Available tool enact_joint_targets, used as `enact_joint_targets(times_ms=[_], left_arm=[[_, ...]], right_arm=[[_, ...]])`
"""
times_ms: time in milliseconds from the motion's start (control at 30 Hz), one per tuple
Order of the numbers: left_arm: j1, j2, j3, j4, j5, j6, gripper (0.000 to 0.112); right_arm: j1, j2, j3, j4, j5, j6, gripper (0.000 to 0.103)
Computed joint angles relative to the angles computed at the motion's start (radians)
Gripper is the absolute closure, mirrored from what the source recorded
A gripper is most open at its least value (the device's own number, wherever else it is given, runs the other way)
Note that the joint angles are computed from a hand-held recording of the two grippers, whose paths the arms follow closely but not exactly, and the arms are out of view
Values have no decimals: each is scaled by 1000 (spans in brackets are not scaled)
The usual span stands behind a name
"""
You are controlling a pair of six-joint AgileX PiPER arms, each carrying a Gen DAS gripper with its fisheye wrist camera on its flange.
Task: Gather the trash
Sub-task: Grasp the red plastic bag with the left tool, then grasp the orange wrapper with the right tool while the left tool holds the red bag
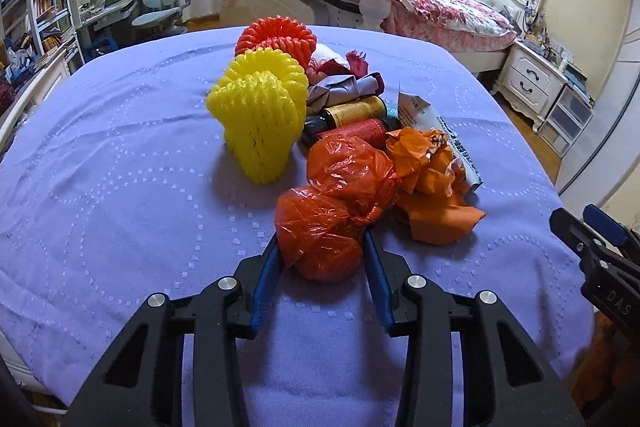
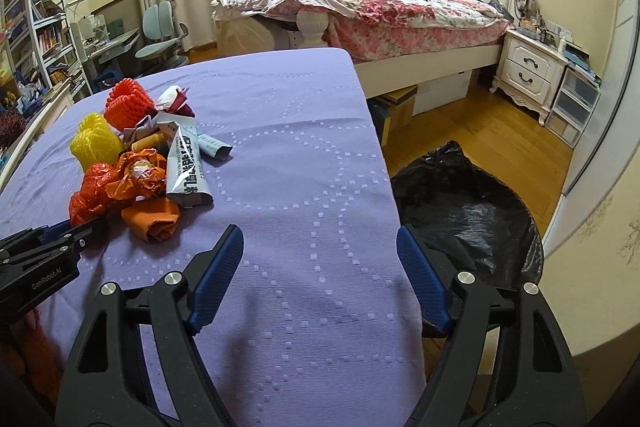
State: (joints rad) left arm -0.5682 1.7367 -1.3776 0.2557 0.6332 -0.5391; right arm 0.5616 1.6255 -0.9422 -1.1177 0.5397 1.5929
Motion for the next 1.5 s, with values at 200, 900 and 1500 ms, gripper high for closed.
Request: enact_joint_targets(times_ms=[200, 900, 1500], left_arm=[[13, -57, 52, -5, -16, -2, 71], [174, -133, 115, 158, -22, -95, 71], [190, -135, 114, 126, -45, -74, 71]], right_arm=[[28, 7, -16, 12, 3, -19, 26], [112, 163, -300, 180, -27, -301, 41], [150, 237, -387, 182, -14, -343, 67]])
